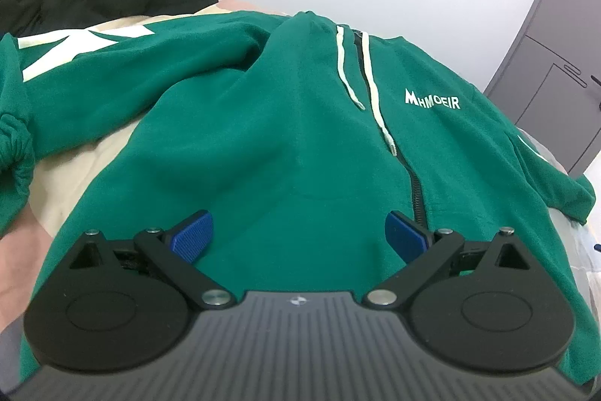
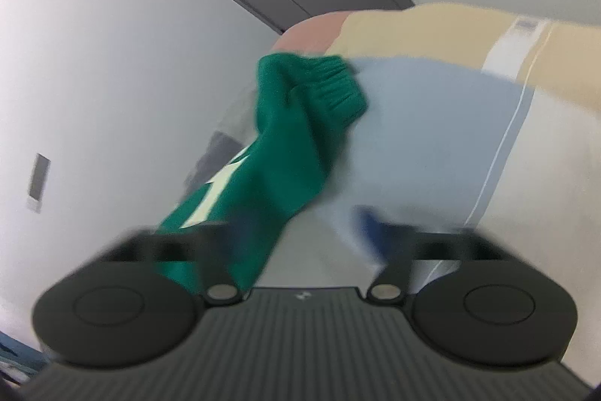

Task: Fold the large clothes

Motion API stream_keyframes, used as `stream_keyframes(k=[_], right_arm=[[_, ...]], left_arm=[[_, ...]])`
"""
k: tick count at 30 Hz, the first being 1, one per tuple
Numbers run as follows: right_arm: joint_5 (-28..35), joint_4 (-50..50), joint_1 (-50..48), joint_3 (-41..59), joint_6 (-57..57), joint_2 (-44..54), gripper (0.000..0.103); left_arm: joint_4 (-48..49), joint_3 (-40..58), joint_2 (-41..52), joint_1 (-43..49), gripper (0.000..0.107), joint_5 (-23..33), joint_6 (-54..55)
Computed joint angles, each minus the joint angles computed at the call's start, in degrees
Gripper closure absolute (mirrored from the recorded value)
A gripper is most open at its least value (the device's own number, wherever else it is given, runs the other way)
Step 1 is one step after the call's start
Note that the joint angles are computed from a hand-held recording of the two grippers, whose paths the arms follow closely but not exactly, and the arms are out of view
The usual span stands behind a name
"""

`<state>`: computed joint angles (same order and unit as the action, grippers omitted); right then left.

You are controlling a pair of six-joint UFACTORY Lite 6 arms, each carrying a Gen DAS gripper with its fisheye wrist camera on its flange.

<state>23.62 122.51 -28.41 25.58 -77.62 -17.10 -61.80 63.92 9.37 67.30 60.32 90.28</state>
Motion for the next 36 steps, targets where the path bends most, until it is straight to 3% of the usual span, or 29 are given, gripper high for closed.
stream_keyframes(k=[3, 9, 13, 20, 23, 26, 29, 32, 36], right_arm=[[-2.50, 6.17, 5.69, 3.43, -4.41, 4.05, 0.012], [6.71, 12.99, 7.00, 11.31, -8.68, 18.08, 0.012], [5.36, 16.89, 10.44, 21.71, -11.95, 29.62, 0.013], [4.82, 45.16, 15.31, 38.27, -44.59, 46.91, 0.011], [6.04, 48.62, 14.57, 47.44, -48.54, 54.34, 0.014], [3.31, 47.85, 13.35, 58.22, -50.16, 61.52, 0.033], [-2.19, 43.05, 12.77, 69.16, -52.23, 67.68, 0.072], [-6.11, 40.20, 12.10, 76.46, -52.71, 71.24, 0.083], [-10.52, 50.05, 12.49, 84.20, -65.99, 73.66, 0.090]], left_arm=[[0.87, 0.21, -0.04, 0.64, 0.007, 1.28, -0.39], [0.80, -0.26, -0.66, 1.26, 0.007, 2.25, -1.87], [0.19, -0.38, -0.77, 0.74, 0.007, 1.61, -2.86], [-5.21, -0.04, 0.76, 0.99, 0.007, 3.06, -2.24], [-7.88, -0.62, 0.48, -0.81, 0.007, 0.24, -1.68], [-9.41, -0.84, 0.86, -3.30, 0.007, -2.56, -1.63], [-11.21, -1.08, 1.82, -6.45, 0.007, -5.88, -1.00], [-13.33, -1.43, 2.78, -9.89, 0.007, -10.05, -0.05], [-14.45, -0.66, 4.75, -12.56, 0.007, -12.45, -0.03]])
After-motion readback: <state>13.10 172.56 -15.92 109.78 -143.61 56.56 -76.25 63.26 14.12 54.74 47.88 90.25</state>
